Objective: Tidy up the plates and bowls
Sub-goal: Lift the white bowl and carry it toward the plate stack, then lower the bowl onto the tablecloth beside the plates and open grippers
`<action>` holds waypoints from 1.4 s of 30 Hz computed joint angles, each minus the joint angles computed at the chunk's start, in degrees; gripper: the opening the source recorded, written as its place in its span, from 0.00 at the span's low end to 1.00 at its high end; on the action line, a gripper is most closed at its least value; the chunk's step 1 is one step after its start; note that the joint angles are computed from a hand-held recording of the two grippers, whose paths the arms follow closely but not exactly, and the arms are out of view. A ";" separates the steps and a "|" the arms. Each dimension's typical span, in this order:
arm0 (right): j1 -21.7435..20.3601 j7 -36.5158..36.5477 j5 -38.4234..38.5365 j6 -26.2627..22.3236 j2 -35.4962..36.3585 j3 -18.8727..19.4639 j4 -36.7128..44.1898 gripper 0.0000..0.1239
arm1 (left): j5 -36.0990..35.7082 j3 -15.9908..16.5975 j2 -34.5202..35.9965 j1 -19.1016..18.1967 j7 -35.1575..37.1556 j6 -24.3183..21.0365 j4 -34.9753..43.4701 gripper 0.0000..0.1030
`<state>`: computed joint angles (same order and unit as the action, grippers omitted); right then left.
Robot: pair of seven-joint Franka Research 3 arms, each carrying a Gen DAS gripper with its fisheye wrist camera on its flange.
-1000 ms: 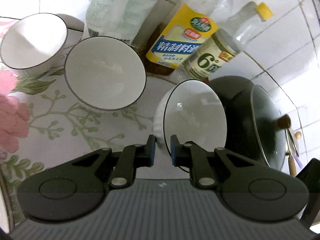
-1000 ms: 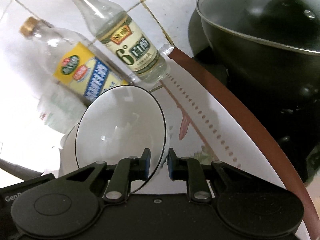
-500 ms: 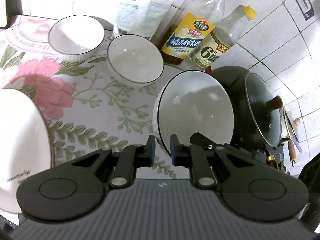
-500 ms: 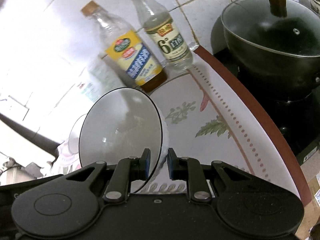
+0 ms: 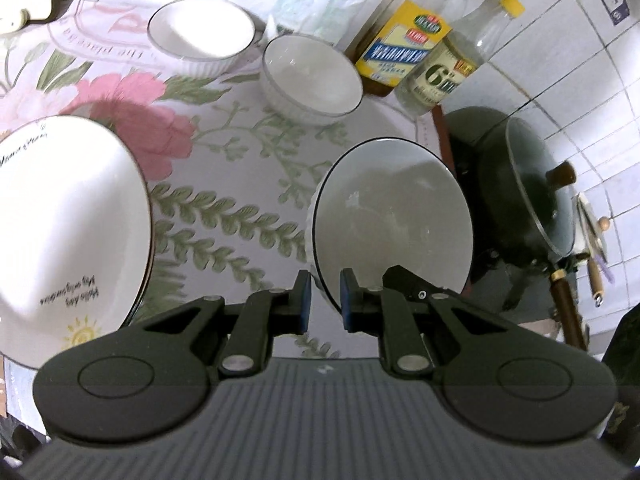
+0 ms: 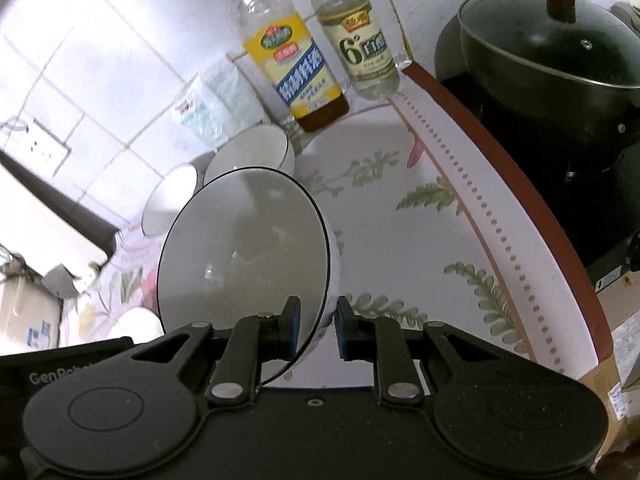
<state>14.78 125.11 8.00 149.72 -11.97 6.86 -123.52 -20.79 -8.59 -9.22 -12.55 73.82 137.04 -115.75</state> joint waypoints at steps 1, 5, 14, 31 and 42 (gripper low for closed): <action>0.10 -0.08 -0.08 -0.06 -0.09 0.10 -0.28 0.18 | -0.02 0.01 -0.40 0.01 0.14 0.12 -0.78 0.13; 0.60 -0.88 0.58 0.21 -0.07 0.13 -1.33 0.18 | -0.09 0.19 -1.42 -0.10 0.18 0.63 -3.27 0.13; 1.61 -4.38 0.98 -0.45 2.04 0.01 -0.72 0.18 | 0.09 0.55 -1.17 -0.11 -0.56 1.70 -5.57 0.13; 2.13 -8.42 0.62 -3.49 5.18 -0.84 1.19 0.18 | 0.60 -0.44 1.56 0.34 -1.02 0.62 -5.25 0.14; 2.14 -12.45 1.16 -6.75 4.53 -0.92 2.39 0.36 | -0.46 0.12 -0.31 0.12 3.60 1.35 -6.01 0.24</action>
<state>16.92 112.66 9.16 142.98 -7.44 5.94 -121.14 -21.25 -8.46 -9.54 -12.43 77.43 138.38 -121.76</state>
